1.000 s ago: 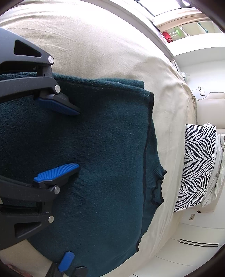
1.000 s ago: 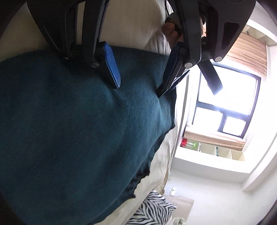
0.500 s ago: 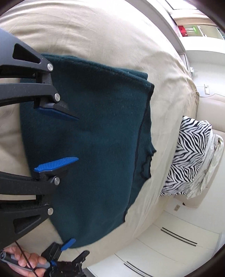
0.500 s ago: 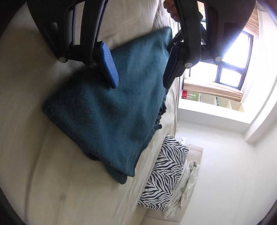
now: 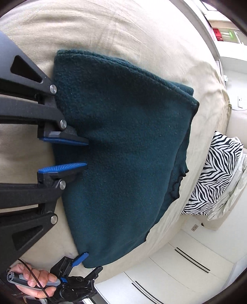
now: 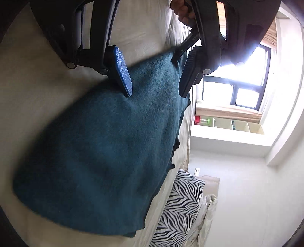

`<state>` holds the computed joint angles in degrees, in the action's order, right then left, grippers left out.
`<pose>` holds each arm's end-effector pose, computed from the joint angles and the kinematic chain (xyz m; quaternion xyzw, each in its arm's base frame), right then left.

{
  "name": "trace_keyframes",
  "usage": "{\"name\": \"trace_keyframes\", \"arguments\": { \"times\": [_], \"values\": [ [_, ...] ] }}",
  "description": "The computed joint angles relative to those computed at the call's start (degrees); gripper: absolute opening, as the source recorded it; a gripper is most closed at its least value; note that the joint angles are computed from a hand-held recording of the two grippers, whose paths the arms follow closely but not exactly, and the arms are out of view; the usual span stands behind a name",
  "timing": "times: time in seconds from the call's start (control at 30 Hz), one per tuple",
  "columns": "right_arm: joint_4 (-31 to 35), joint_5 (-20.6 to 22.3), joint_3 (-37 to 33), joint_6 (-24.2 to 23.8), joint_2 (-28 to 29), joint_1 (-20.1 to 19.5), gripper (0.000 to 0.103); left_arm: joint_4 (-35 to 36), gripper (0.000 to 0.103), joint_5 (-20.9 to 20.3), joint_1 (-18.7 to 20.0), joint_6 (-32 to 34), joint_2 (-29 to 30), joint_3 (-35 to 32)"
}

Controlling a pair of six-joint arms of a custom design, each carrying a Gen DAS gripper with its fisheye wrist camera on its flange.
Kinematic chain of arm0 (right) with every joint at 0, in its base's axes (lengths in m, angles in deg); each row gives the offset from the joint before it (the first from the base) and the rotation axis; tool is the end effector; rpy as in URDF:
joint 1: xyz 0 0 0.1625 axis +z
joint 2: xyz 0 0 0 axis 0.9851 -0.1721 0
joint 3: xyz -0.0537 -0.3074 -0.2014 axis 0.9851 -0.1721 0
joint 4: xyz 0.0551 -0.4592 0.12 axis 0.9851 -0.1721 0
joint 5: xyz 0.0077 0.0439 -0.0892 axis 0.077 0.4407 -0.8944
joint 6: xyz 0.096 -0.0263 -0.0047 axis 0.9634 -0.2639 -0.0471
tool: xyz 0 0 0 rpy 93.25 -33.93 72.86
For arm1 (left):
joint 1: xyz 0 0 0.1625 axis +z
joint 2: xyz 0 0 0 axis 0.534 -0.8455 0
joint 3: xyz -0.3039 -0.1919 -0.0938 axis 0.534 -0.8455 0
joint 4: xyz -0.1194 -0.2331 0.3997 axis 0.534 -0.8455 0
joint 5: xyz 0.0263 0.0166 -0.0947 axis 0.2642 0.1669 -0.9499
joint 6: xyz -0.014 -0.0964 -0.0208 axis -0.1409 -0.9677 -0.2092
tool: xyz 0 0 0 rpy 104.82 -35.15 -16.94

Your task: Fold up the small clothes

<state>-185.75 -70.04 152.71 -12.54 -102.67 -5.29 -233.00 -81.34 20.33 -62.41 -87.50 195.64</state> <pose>0.0062 -0.6525 0.1969 0.0480 0.9603 -0.1983 0.1900 -0.1563 -0.5509 0.1469 -0.0828 0.8926 -0.3671 0.2484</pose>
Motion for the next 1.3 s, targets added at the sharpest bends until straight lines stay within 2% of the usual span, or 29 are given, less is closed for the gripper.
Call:
{"name": "trace_keyframes", "arguments": {
  "times": [0.17,0.3,0.37,0.43,0.53,0.63,0.73,0.8,0.9,1.0,1.13,1.3],
  "values": [
    [-6.1,0.2,3.9,3.8,-6.4,-3.8,0.051,-2.9,0.021,0.4,-1.0,-3.4,-3.0,4.1],
    [-5.6,0.1,7.3,1.9,-12.6,-5.9,0.054,-2.7,0.021,1.2,-2.4,-6.9,-5.8,7.3],
    [-4.7,0.8,9.7,0.6,-15.7,-7.0,0.055,0.9,0.031,3.0,-3.7,-11.4,-7.9,9.1],
    [-3.0,0.9,11.8,-1.0,-18.7,-7.9,0.055,1.6,0.044,5.1,-5.2,-13.8,-9.2,10.9],
    [0.6,0.3,14.1,-3.2,-22.7,-8.8,0.055,7.1,0.055,7.5,-7.8,-18.8,-12.0,13.0],
    [0.9,0.3,15.2,-3.1,-23.4,-8.6,0.055,12.7,0.061,9.2,-9.4,-21.9,-13.9,13.3],
    [0.2,-0.4,15.0,-2.4,-21.8,-7.2,0.055,12.9,0.068,10.2,-10.0,-21.5,-14.1,12.8],
    [-0.9,-1.7,14.9,-1.5,-20.9,-6.2,0.059,12.1,0.072,10.3,-9.8,-19.7,-13.3,11.8],
    [-3.2,-2.7,14.3,0.2,-19.3,-5.0,0.059,10.9,0.074,10.0,-8.7,-16.1,-10.9,9.1],
    [-6.7,-4.7,12.2,4.0,-16.3,-3.4,0.059,8.1,0.074,9.4,-7.2,-11.7,-8.0,6.2],
    [-10.2,-9.7,8.5,10.3,-11.4,-1.7,0.059,3.7,0.074,8.5,-4.7,-5.4,-3.7,1.8],
    [-14.5,-14.0,4.2,15.3,-5.8,0.4,0.059,0.1,0.074,6.8,-1.7,1.6,1.7,-4.4]
  ]
}}
